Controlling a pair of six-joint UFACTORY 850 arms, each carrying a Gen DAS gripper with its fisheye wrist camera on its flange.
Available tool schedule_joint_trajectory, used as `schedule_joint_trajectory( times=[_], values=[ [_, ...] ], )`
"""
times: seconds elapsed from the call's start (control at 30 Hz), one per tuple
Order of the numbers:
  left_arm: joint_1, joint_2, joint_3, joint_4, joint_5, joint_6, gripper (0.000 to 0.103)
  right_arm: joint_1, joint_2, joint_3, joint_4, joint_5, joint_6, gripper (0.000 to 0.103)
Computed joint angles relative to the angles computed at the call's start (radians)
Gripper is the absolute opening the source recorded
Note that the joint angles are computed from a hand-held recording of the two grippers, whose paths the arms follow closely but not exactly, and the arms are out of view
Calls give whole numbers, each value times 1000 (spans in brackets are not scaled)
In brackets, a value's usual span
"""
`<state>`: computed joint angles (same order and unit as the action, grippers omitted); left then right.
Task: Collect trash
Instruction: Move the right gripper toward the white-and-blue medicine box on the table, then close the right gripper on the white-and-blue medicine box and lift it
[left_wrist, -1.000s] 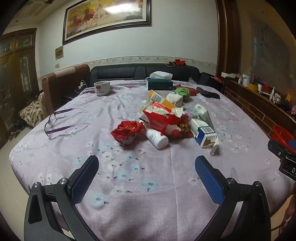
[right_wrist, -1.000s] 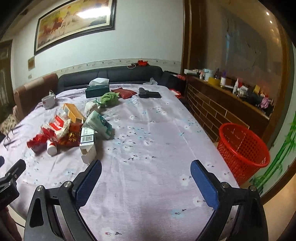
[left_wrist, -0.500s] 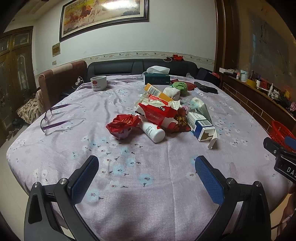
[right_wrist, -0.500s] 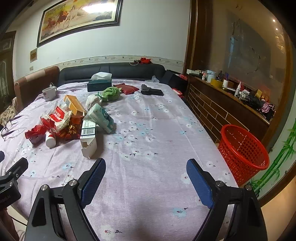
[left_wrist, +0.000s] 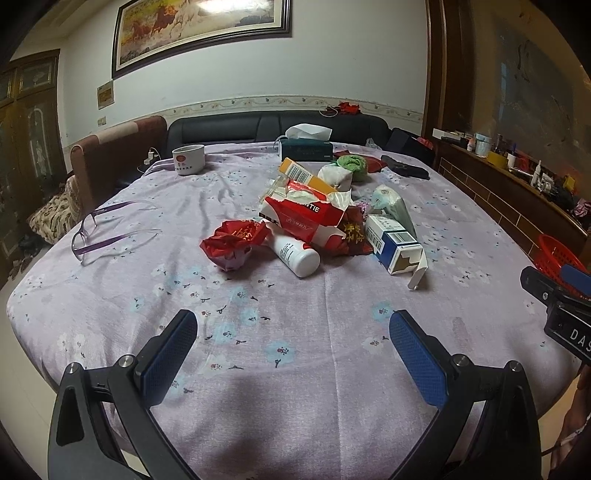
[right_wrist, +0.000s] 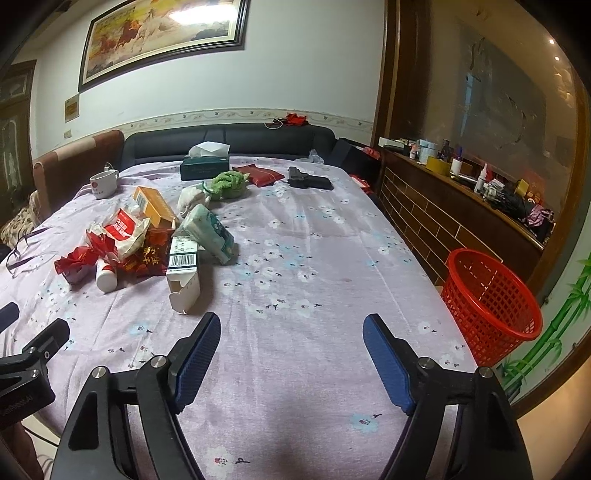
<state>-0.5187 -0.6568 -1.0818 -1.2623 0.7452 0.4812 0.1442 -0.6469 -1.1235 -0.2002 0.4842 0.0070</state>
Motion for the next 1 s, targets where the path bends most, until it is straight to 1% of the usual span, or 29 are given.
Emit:
schedule_joint_trajectory(
  times=[0.17,0.2,0.27,0.37,0.5,0.53,0.57,0.63,0.67,0.7,0.73,0.8,0.9,0.93,0.97,1.0],
  values=[
    [1,1,2,5,-3,-5,103,-5,-4,-6,-32,-9,36,81],
    [5,4,4,14,-15,-10,103,-7,-5,-7,-49,-10,53,81],
    [19,12,12,37,-48,-34,103,-14,-6,-11,-136,-15,134,81],
    [41,23,28,57,-80,-68,103,-22,-7,-11,-265,-3,251,81],
    [70,43,54,86,-96,-115,103,-23,-6,-9,-364,7,326,80],
    [79,49,59,93,-101,-119,103,-23,-6,-7,-386,12,341,80],
    [91,57,66,101,-107,-123,103,-23,-5,-7,-400,14,351,77],
    [108,68,75,103,-103,-118,95,-26,-8,-12,-449,13,392,72],
    [117,71,75,100,-108,-108,94,-29,-10,-16,-488,13,430,69],
    [131,74,73,104,-125,-99,92,-31,-12,-19,-513,13,453,67],
    [147,77,72,128,-146,-112,83,-33,-14,-23,-538,14,477,66],
    [187,76,60,187,-211,-146,71,-33,-19,-31,-573,13,507,63],
    [250,50,9,285,-354,-165,71,-36,-27,-44,-638,16,572,63],
    [260,38,-11,289,-379,-141,71,-37,-31,-51,-662,15,596,63],
    [267,19,-39,252,-395,-74,71,-37,-34,-57,-682,16,616,63],
    [268,6,-56,221,-394,-28,70,-40,-41,-69,-721,16,656,63]
  ],
)
